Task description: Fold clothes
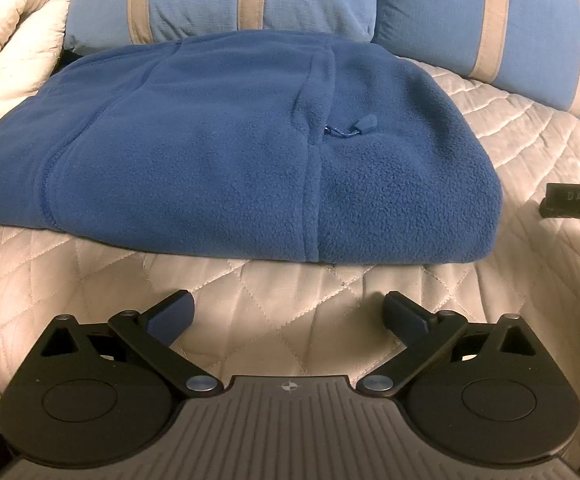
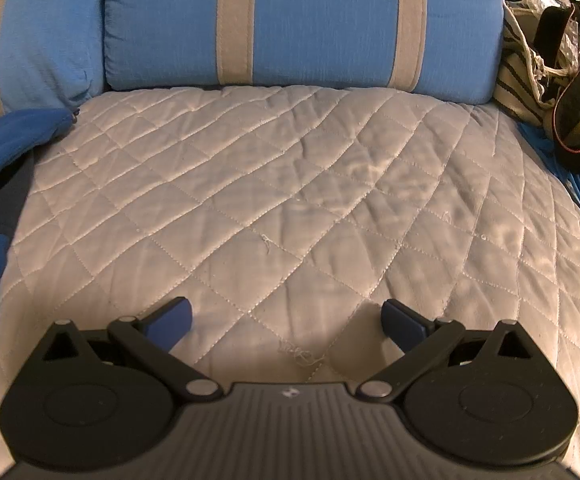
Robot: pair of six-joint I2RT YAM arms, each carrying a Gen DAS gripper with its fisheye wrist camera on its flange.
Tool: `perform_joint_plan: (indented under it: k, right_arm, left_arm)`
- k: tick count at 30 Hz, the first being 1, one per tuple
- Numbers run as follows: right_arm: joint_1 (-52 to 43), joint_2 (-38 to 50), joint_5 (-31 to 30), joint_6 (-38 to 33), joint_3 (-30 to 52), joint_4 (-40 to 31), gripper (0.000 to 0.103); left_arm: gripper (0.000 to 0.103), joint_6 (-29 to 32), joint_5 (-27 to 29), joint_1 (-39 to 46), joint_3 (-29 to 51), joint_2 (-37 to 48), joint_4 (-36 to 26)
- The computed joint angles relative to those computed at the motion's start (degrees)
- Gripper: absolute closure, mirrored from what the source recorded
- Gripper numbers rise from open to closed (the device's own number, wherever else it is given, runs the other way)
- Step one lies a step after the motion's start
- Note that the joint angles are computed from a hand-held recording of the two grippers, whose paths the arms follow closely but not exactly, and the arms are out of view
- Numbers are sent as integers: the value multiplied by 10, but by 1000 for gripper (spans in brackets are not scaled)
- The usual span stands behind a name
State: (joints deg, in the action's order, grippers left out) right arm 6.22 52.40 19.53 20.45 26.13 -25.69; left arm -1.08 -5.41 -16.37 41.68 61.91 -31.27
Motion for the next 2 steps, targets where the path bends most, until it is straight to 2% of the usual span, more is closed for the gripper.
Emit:
perform_joint_plan:
  k: [2]
  right_arm:
    - [0, -2, 0, -3, -2, 2, 0]
  left_arm:
    - [0, -1, 0, 0, -1, -1, 0]
